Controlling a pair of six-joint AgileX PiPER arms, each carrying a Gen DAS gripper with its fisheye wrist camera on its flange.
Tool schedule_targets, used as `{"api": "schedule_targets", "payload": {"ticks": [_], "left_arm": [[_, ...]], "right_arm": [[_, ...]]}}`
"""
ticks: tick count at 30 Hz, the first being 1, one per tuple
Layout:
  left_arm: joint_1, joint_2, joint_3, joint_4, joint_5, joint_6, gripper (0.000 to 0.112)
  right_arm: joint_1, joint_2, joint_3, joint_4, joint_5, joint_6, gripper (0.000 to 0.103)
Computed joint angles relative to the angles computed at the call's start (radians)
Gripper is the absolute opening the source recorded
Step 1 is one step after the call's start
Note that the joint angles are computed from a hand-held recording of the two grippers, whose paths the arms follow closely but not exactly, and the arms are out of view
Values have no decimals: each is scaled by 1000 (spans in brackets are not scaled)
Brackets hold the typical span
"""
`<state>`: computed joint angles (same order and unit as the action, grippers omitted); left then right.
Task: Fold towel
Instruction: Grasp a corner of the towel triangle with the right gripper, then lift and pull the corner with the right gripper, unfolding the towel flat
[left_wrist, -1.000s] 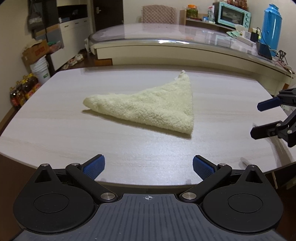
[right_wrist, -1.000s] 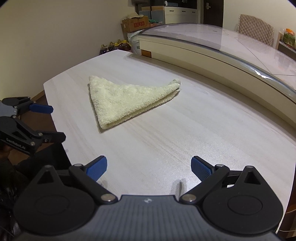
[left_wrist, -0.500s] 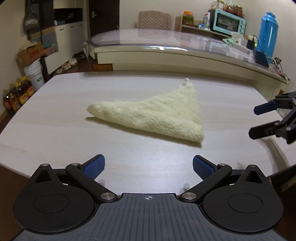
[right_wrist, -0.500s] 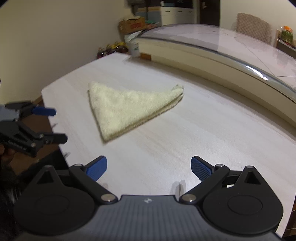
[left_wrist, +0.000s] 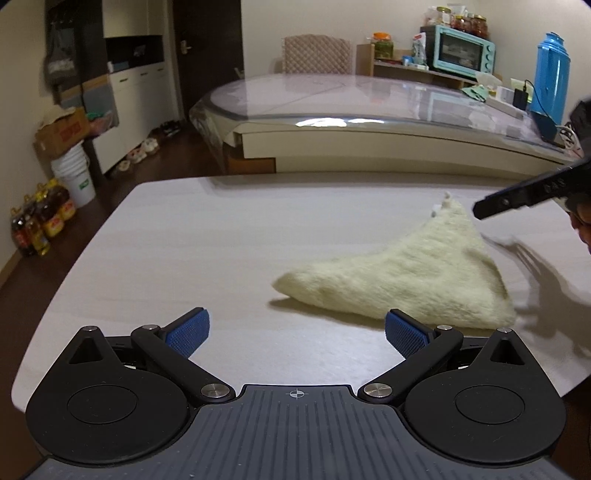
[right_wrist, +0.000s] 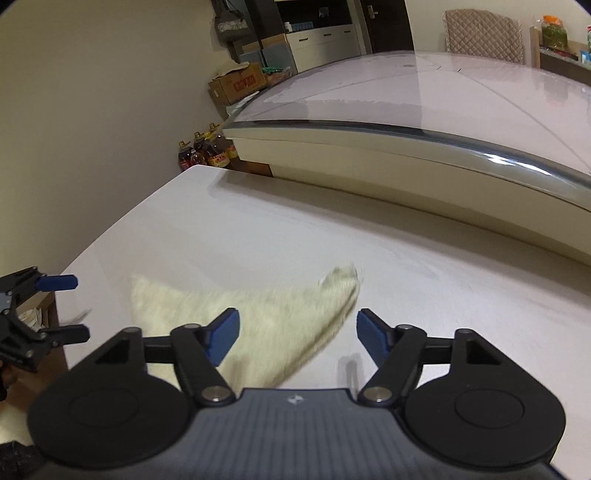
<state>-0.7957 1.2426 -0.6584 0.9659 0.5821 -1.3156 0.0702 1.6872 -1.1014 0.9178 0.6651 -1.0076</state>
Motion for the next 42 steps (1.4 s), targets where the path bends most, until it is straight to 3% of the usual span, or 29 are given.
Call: {"api": "schedule_targets", "payload": {"ticks": [5,8,10,12,19,23,28,31,34,38,40,42], "left_arm": [[67,40,-18,-40,-48,78,103],[102,53,-20,-74,-81,117,103],[118,58,-17,-81,-96,120,103],[127,58,-13,-92,-104,126,103],[145,43,9,-112,-111,155,103],[125,14,30,-79,-77,151,103],[160,-71,91,-48,-27,178,103],[250,-117,120,-74,-46,242,103],[321,-142,120,-105,-69,309,103],[386,-158,96,-206,-130,437,103],[376,-147,82,-198,-142,447,103],[365,-123,75,-170,-164,437,103]], "right_arm": [[32,87,-108,-103,-6,116,62],[33,119,-138,-108,1,140,53],[41,130,-146,-129,-8,170,41],[46,121,-132,-122,-37,162,9],[70,39,-67,-50,-67,78,8],[87,-39,-10,54,-70,4,8],[236,-200,92,157,40,-117,8],[395,-220,115,129,90,-140,8],[508,-204,129,80,79,-102,8],[554,-140,130,64,96,-94,8],[577,-123,128,27,49,-60,10],[568,-132,139,38,45,-63,18]]}}
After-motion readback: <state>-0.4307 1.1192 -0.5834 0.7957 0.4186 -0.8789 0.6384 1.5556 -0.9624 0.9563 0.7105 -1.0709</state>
